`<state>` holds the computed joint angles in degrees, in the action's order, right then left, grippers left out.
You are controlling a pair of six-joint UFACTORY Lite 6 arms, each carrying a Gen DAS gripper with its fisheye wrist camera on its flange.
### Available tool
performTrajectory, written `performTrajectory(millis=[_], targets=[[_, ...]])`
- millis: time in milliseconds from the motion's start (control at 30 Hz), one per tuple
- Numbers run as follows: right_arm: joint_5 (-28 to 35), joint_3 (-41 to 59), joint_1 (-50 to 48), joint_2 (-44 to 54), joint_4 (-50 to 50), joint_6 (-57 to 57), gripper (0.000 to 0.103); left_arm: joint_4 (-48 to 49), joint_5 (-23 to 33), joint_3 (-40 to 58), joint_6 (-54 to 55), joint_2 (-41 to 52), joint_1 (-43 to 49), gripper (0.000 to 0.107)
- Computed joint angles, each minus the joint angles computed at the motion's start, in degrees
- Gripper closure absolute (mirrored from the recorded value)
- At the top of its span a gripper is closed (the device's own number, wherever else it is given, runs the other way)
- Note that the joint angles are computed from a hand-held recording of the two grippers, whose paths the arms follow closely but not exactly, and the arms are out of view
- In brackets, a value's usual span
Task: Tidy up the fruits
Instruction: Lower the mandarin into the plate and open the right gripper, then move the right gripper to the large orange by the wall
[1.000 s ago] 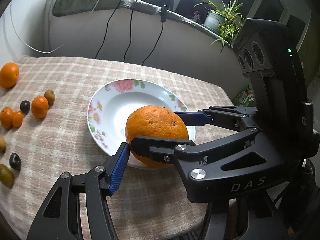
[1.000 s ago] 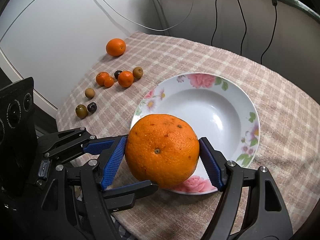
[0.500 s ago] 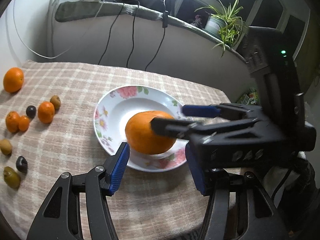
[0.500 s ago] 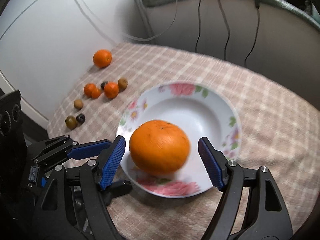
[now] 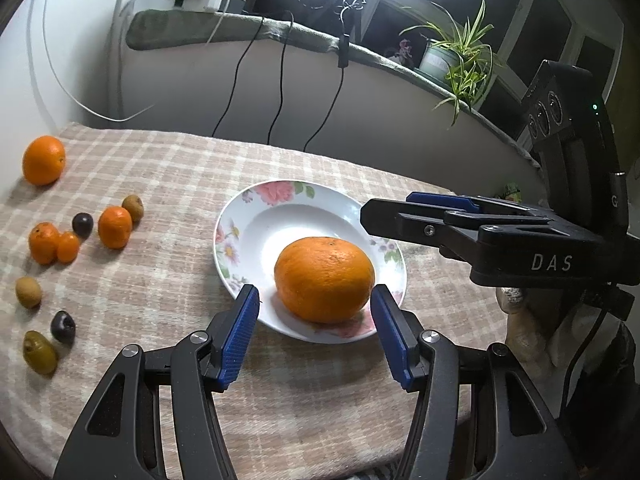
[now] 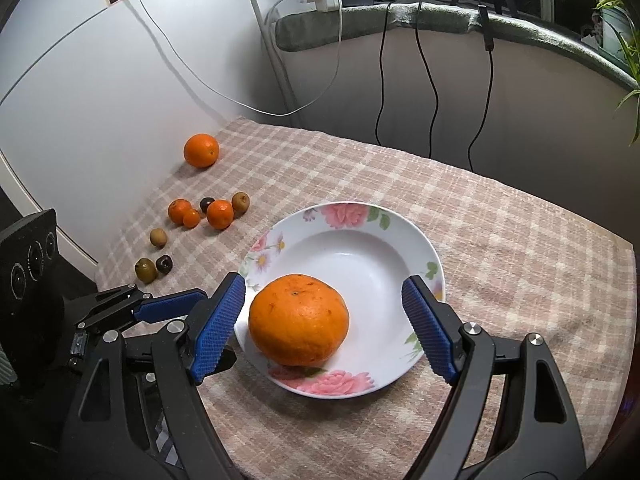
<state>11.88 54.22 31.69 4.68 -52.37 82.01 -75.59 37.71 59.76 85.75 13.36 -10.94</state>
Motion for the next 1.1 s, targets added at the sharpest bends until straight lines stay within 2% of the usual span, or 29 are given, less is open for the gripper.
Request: performTrajectory(millis=[233, 567, 833, 867, 900, 1000, 1100], targets=[[0.5, 1.28, 1.42, 1.0, -1.98, 2.32, 0.02, -1.99, 0.42, -1.17, 3.01, -1.29, 2.11, 0.049], [0.95, 8.16, 2.11, 6.04, 7.69, -8.25, 0.02, -1.01, 1.01, 0.9, 3.51, -0.42, 6.99, 0.043], [2.78, 21.5, 1.26, 14.9, 26.94, -29.9, 0.019, 1.42, 0.51, 8.47, 1.19, 5.26, 12.18, 0.039], [3.05, 23.47, 1.01, 16.18, 29.98, -33.29, 0.015, 1.83, 0.41, 9.81, 0.77, 6.19, 12.82, 0.039], [3.39, 26.06, 0.71, 17.84, 33.3, -36.88, 0.011, 2.05, 0.36, 10.94, 0.57, 6.99, 13.51, 0.039], [5.07, 34.83, -0.47, 23.45, 44.21, -48.62, 0.011, 2.98, 0.15, 16.34, -0.85, 10.73, 15.67, 0.039], [9.7, 48.43, -1.45, 31.82, 53.46, -58.45, 0.011, 4.22, -0.15, 21.81, -2.56, 14.58, 17.15, 0.039]])
